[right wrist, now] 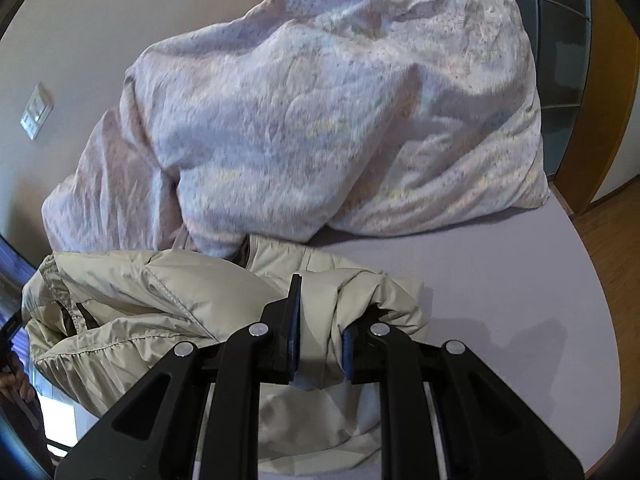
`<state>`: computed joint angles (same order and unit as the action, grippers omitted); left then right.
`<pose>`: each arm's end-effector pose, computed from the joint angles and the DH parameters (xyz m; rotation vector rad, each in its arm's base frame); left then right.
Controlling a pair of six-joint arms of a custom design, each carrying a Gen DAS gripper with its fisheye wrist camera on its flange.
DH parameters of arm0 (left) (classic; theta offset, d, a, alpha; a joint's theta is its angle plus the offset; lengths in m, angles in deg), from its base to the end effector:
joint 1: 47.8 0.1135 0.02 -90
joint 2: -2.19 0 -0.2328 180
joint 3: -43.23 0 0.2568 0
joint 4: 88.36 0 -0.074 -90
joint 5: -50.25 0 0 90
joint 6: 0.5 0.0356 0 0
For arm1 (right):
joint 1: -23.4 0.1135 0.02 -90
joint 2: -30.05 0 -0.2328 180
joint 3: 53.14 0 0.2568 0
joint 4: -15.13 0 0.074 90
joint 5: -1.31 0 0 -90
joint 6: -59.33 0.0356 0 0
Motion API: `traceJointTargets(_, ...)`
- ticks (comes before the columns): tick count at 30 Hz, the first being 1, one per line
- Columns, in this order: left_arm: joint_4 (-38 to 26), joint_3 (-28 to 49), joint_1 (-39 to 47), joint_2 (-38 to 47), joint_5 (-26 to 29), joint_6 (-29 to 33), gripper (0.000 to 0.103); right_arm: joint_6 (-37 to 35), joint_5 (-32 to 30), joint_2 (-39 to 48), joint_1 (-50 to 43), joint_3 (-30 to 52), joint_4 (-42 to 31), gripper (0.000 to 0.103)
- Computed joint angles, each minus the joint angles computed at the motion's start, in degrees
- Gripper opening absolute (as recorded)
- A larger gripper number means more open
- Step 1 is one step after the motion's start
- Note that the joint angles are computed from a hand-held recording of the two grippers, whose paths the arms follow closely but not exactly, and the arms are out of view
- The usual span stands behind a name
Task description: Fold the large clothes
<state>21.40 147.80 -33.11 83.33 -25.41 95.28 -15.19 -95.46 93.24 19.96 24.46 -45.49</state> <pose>0.2866 0.0660 0.3665 -0.0660 2.3578 -0.1259 0.2392 -0.0102 0.3062 0.3357 2.3596 0.2406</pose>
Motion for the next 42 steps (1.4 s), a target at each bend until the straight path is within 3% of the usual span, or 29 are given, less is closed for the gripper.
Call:
traceJointTargets(14, 7.03, -0.54, -5.13, 13.23, -8.99, -5.09, 0.011, 4.58, 3.64, 20.52, 2.07, 5.53, 5.97, 0.017)
traceJointTargets(21, 7.73, 1.17, -6.62, 20.5, -11.15, -8.64, 0.017, 8.1, -1.92, 30.21, -0.62, 8.76, 6.24, 0.028)
traceJointTargets(23, 7.07, 2.68, -6.6, 22.44, -10.51, -9.35, 0.021, 9.06, -4.83, 31.72, -2.12, 9.4, 6.28, 0.03)
traceJointTargets(27, 4.69, 6.54, -5.22, 25.14, -6.51, -10.51, 0.039, 13.98, -17.13, 30.72, -9.04, 7.11, 9.39, 0.038)
traceJointTargets(29, 3.91, 8.24, -4.43, 25.81, -4.69, -10.66, 0.048, 14.58, -19.97, 29.13, -11.02, 6.17, 9.81, 0.041)
traceJointTargets(31, 4.42, 8.42, -4.64, 24.82, -6.06, -10.14, 0.07, 13.22, -18.71, 26.88, -10.75, 5.82, 8.8, 0.047)
traceJointTargets(33, 5.64, 7.31, -5.44, 22.7, -8.24, -9.19, 0.078, 12.1, -14.46, 22.89, -9.36, 4.41, 8.95, 0.069)
traceJointTargets(35, 5.58, 6.58, -5.87, 20.93, -8.16, -8.23, 0.079, 11.01, -9.55, 18.16, -7.48, 2.35, 10.21, 0.08)
traceJointTargets(42, 6.13, -3.26, -10.99, 10.77, -8.08, -5.77, 0.081, 5.51, -7.26, 16.26, 3.54, 2.43, 5.17, 0.08)
